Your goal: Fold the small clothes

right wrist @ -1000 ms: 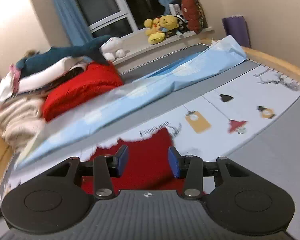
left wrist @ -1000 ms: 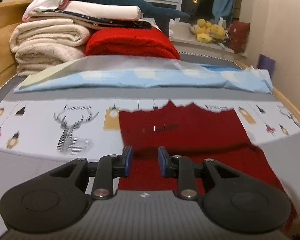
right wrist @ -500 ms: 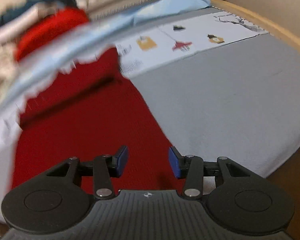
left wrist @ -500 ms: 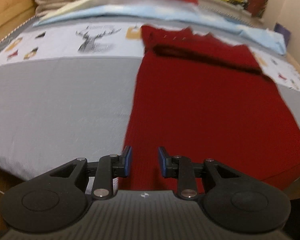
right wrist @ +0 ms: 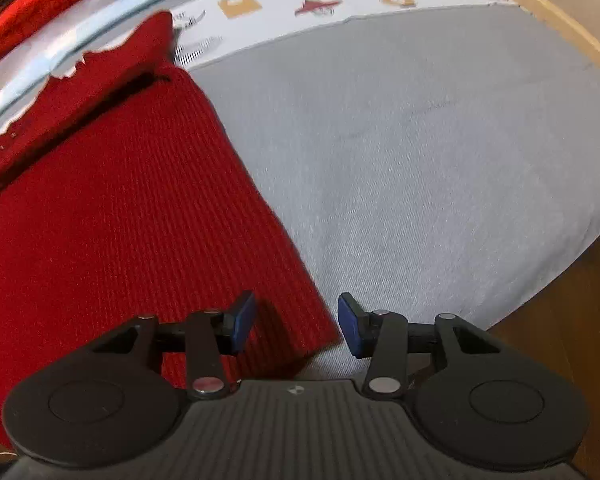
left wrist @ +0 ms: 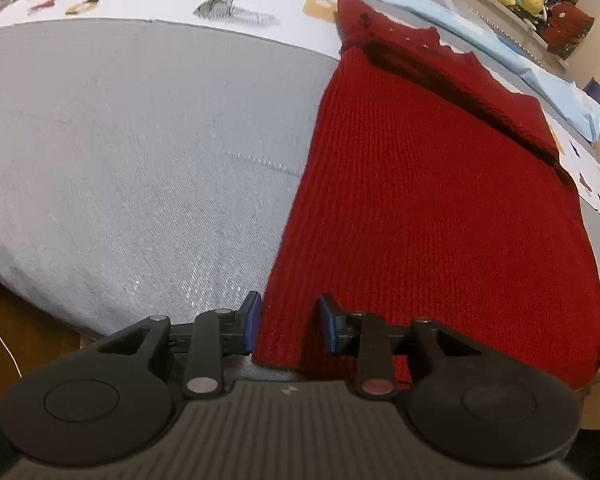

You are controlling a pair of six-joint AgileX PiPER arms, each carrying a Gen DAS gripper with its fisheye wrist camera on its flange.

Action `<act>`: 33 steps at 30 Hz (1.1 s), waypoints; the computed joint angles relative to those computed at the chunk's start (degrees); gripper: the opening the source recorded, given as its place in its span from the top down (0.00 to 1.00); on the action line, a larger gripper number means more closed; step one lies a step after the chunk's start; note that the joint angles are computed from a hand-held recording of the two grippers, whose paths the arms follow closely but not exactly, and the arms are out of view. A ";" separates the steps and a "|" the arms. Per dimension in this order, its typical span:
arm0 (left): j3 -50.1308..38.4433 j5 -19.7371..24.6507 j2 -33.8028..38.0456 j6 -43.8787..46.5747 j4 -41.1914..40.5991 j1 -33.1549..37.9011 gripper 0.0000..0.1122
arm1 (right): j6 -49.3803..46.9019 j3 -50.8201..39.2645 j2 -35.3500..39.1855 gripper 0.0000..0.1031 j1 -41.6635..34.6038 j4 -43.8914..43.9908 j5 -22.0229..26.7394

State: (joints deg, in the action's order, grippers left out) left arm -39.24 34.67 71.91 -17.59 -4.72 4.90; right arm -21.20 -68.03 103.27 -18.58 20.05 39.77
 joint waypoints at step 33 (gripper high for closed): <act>-6.03 1.35 -9.07 0.63 3.29 -8.73 0.88 | -22.06 2.69 -6.16 0.82 -6.67 24.50 7.66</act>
